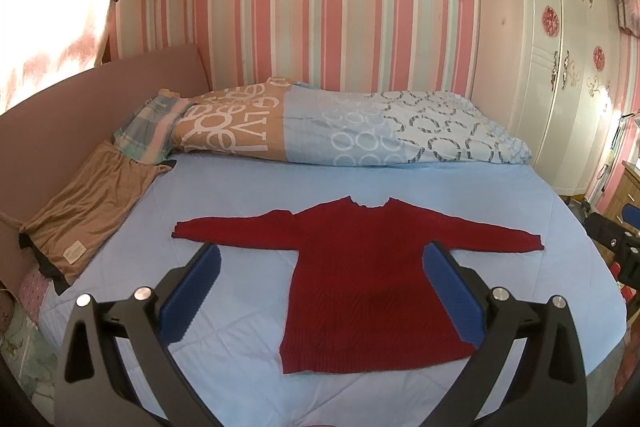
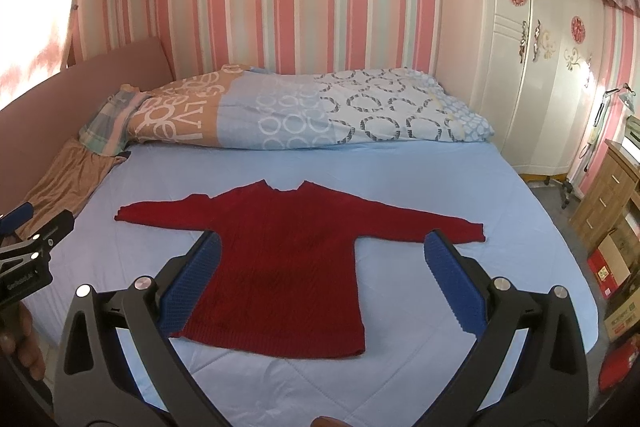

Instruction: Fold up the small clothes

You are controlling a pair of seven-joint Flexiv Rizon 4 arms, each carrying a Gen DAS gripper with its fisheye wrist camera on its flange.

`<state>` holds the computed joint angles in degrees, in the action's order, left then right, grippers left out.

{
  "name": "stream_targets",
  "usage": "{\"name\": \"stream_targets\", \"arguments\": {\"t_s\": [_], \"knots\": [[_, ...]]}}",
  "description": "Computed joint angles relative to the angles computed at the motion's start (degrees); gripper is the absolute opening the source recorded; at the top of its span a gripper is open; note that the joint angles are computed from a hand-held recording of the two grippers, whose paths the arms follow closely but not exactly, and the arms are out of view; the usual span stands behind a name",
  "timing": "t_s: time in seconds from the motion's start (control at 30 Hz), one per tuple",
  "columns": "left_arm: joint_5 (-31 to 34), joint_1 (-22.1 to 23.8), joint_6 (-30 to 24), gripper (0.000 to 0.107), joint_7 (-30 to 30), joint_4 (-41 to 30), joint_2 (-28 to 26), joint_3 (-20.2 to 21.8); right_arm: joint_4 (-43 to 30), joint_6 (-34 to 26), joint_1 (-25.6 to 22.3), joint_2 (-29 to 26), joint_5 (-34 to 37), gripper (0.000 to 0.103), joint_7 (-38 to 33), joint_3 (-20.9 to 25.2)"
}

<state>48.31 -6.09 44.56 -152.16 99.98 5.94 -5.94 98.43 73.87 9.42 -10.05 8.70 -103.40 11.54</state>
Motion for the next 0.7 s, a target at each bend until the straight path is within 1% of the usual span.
{"name": "stream_targets", "arguments": {"t_s": [0.7], "knots": [[0.1,-0.2,-0.1,0.101,-0.4,0.9,0.1,-0.2,-0.8,-1.0,-0.1,-0.9,0.2,0.1,0.0,-0.1]]}}
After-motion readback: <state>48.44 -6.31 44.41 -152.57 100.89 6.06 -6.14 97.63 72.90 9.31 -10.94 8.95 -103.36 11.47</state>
